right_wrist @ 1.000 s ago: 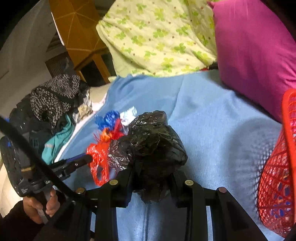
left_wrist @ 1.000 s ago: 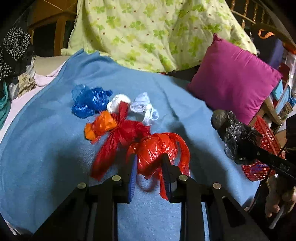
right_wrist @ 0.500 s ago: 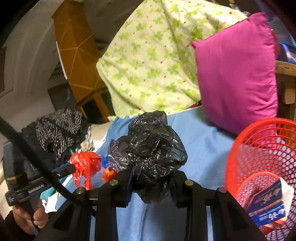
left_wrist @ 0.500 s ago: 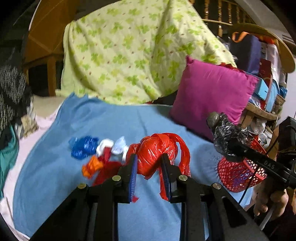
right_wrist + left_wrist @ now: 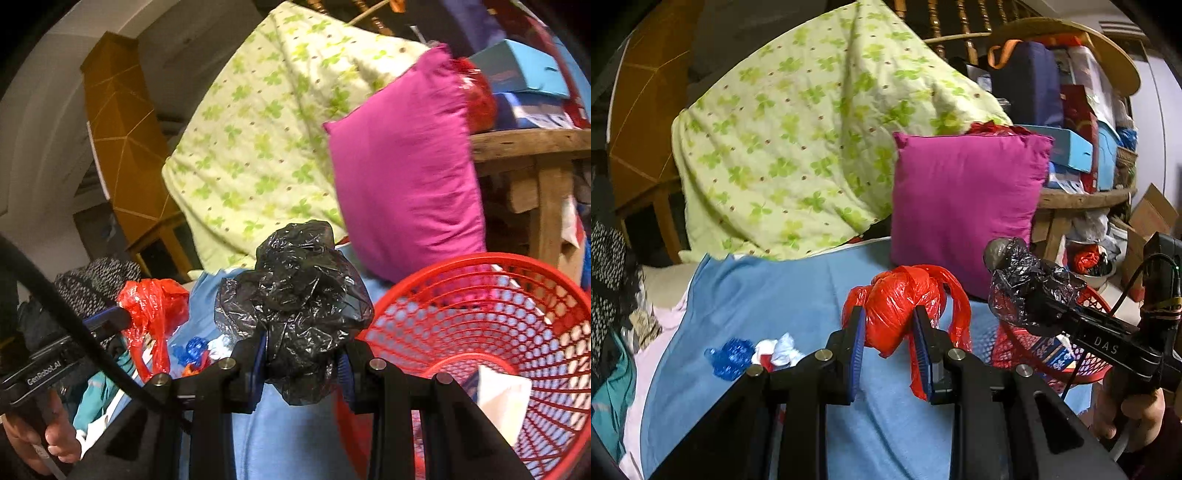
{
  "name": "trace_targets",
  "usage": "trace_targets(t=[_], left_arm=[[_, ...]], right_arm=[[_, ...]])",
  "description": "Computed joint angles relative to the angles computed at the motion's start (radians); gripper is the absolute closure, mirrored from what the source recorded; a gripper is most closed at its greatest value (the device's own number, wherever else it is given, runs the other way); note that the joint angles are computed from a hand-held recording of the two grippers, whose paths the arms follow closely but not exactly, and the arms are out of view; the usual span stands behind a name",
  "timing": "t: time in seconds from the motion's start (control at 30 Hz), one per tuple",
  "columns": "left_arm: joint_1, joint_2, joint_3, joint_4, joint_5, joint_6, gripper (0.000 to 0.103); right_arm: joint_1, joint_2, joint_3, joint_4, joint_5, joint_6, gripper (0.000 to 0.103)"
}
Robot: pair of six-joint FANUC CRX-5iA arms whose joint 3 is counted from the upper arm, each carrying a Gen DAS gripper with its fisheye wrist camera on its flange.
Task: Collect trash
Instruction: 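Carry both bags over the red basket and open both tools to drop them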
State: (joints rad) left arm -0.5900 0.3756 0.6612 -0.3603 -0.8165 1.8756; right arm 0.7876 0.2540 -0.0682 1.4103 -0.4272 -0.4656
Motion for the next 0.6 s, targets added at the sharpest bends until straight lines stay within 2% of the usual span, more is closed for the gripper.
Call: trace_targets(t=[0.3, 0.6], left_arm=[[-0.057, 0.096, 0.151, 0.006, -0.041, -0.068, 0.076], [-0.102, 0.196, 0.312, 0.022, -0.085, -0.145, 0.076]], right_arm=[[-0.056, -0.094, -0.131, 0.119, -0.012, -0.183, 0.068], [-0.09, -0.155, -0.207, 0.175, -0.028, -0.321, 0.068]])
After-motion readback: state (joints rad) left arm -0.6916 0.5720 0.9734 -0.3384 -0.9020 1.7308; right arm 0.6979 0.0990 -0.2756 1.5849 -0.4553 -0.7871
